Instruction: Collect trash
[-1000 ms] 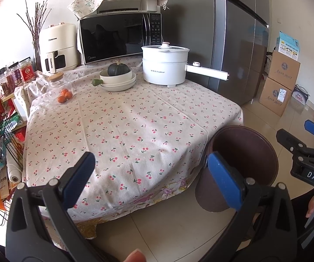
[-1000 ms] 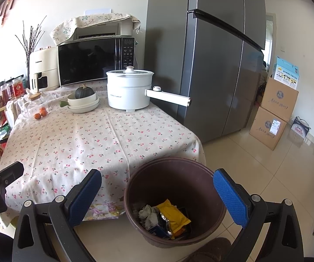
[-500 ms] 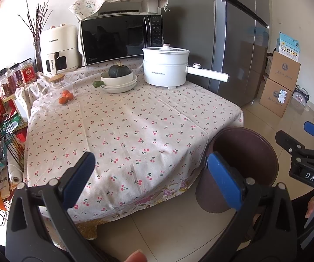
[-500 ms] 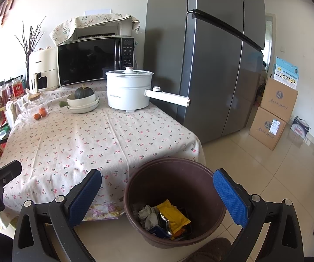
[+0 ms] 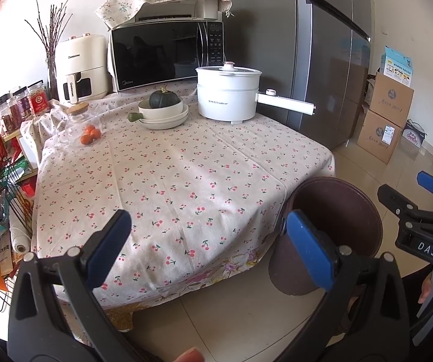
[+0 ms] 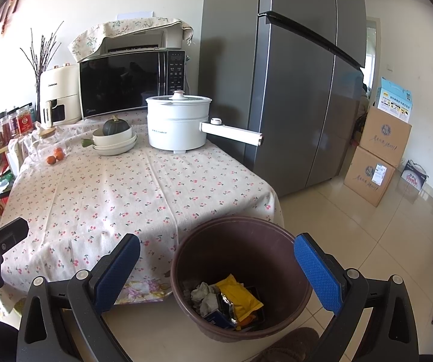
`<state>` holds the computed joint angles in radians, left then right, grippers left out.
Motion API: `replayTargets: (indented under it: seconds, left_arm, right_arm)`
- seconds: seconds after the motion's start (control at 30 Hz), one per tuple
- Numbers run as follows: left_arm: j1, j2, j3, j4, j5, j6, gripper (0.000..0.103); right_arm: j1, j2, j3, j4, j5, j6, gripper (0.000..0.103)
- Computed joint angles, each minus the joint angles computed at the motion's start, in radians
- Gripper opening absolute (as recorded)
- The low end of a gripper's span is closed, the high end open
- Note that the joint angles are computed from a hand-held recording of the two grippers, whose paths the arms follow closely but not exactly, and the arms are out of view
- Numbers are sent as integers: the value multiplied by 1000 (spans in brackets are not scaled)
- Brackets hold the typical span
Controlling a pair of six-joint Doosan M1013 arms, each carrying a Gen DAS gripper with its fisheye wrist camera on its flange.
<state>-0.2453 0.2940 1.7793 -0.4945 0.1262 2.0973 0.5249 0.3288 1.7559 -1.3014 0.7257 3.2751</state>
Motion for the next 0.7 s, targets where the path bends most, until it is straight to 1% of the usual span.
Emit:
replayTargets:
  seconds: [0.33, 0.7]
  left_arm:
    - [6, -2, 0, -165, 16, 163, 103]
    - [16, 0, -7, -260, 47, 255, 103]
  right_arm:
    - [1, 1, -1, -9, 4, 5, 103]
    - [2, 2, -3, -5, 3, -3, 103]
